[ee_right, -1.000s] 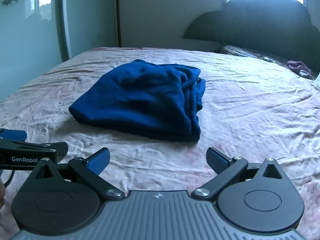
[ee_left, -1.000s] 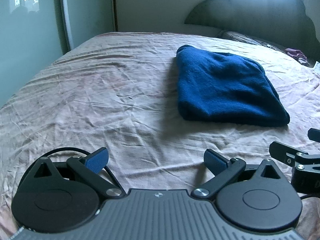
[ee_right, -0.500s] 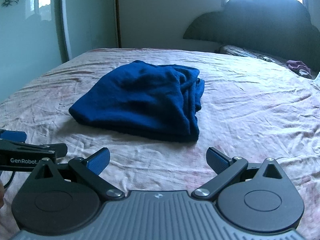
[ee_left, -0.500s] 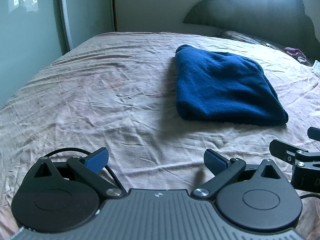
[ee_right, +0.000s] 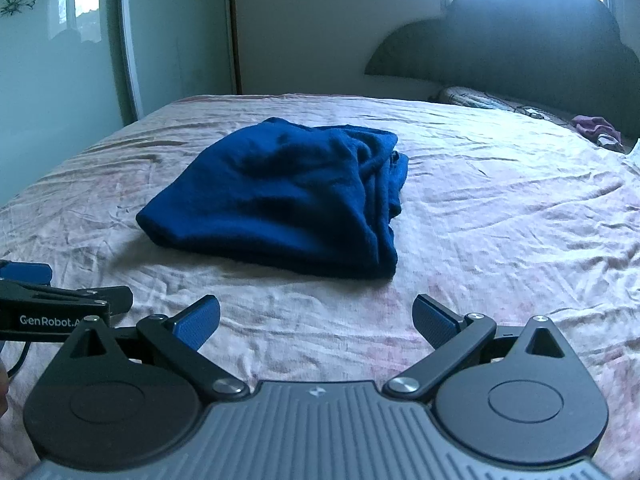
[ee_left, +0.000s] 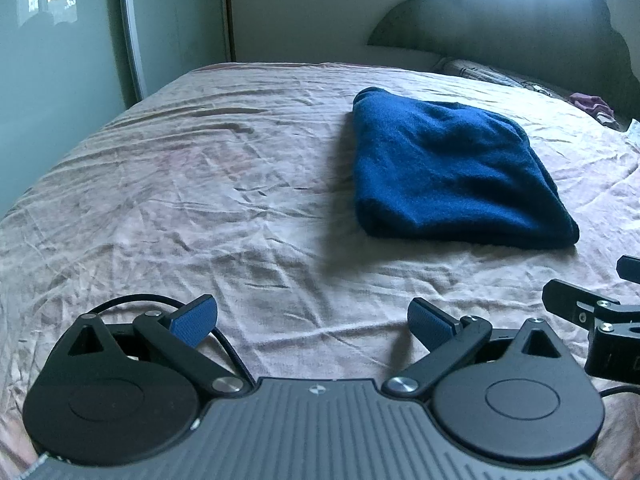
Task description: Fold small clothes
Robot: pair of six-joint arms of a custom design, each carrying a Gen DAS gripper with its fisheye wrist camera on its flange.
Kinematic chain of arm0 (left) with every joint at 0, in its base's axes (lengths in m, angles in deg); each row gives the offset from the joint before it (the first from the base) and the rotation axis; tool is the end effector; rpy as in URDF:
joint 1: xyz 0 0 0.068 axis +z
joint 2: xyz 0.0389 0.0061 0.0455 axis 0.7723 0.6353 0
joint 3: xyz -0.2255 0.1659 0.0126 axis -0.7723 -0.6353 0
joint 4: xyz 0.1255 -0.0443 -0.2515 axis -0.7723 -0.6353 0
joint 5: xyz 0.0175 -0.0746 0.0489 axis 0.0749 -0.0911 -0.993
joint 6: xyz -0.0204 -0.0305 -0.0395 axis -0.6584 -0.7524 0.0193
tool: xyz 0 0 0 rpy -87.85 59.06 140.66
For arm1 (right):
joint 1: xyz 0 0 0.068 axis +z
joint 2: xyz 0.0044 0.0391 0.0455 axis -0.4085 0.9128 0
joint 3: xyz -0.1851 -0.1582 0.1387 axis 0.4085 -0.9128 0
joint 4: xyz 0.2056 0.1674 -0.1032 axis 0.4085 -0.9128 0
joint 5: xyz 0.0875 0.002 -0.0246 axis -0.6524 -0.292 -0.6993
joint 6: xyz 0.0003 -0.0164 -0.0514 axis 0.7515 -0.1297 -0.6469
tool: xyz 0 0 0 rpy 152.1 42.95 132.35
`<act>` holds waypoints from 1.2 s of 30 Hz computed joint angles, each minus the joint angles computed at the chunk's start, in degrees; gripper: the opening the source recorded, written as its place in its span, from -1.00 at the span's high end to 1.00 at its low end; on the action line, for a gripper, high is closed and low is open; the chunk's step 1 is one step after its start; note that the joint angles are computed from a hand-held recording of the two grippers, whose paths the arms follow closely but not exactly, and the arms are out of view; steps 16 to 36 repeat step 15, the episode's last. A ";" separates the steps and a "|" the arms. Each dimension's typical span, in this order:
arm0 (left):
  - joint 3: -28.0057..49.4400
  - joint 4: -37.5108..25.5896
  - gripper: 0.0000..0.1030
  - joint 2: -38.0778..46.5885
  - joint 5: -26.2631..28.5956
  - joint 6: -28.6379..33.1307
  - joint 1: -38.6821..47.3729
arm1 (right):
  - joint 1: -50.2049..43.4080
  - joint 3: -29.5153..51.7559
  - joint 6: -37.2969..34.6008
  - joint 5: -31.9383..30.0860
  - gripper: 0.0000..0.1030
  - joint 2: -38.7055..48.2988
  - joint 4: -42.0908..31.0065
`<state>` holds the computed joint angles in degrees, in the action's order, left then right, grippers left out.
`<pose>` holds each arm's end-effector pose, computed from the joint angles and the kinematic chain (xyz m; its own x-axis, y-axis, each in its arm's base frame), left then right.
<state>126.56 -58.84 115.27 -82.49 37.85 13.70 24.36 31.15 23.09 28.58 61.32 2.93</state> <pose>0.3138 -0.2336 0.0576 -0.5201 0.3953 -0.7571 0.5813 0.8133 0.0252 0.1720 0.1509 0.0762 -0.4553 0.3399 -0.8229 0.5248 0.8491 0.0604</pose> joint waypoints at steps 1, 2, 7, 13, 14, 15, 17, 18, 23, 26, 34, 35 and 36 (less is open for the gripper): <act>0.02 0.01 -0.99 0.02 -0.02 -0.04 -0.02 | 0.05 -0.04 0.14 -0.01 -1.00 -0.03 -0.02; 0.04 0.00 -0.99 0.03 -0.03 -0.05 -0.04 | 0.08 -0.09 0.21 -0.02 -1.00 0.07 0.12; 0.00 0.07 -0.99 0.02 -0.06 0.05 -0.05 | 0.16 -0.26 0.30 -0.04 -1.00 0.11 0.35; -0.14 0.36 -0.99 0.01 -0.43 0.69 -0.14 | 0.12 -0.31 0.25 -0.24 -1.00 0.07 0.55; -0.05 0.32 -0.99 0.09 -0.46 0.84 -0.12 | 0.00 -0.41 0.11 -0.34 -1.00 0.05 0.79; -0.06 0.28 -0.99 0.08 -0.34 0.83 -0.08 | -0.02 -0.51 0.14 -0.41 -1.00 0.00 0.91; -0.06 0.28 -0.99 0.08 -0.34 0.83 -0.08 | -0.02 -0.51 0.14 -0.41 -1.00 0.00 0.91; -0.06 0.28 -0.99 0.08 -0.34 0.83 -0.08 | -0.02 -0.51 0.14 -0.41 -1.00 0.00 0.91; -0.06 0.28 -0.99 0.08 -0.34 0.83 -0.08 | -0.02 -0.51 0.14 -0.41 -1.00 0.00 0.91; -0.06 0.28 -0.99 0.08 -0.34 0.83 -0.08 | -0.02 -0.51 0.14 -0.41 -1.00 0.00 0.91; -0.06 0.28 -0.99 0.08 -0.34 0.83 -0.08 | -0.02 -0.51 0.14 -0.41 -1.00 0.00 0.91; -0.06 0.28 -0.99 0.08 -0.34 0.83 -0.08 | -0.02 -0.51 0.14 -0.41 -1.00 0.00 0.91; -0.06 0.28 -0.99 0.08 -0.34 0.83 -0.08 | -0.02 -0.51 0.14 -0.41 -1.00 0.00 0.91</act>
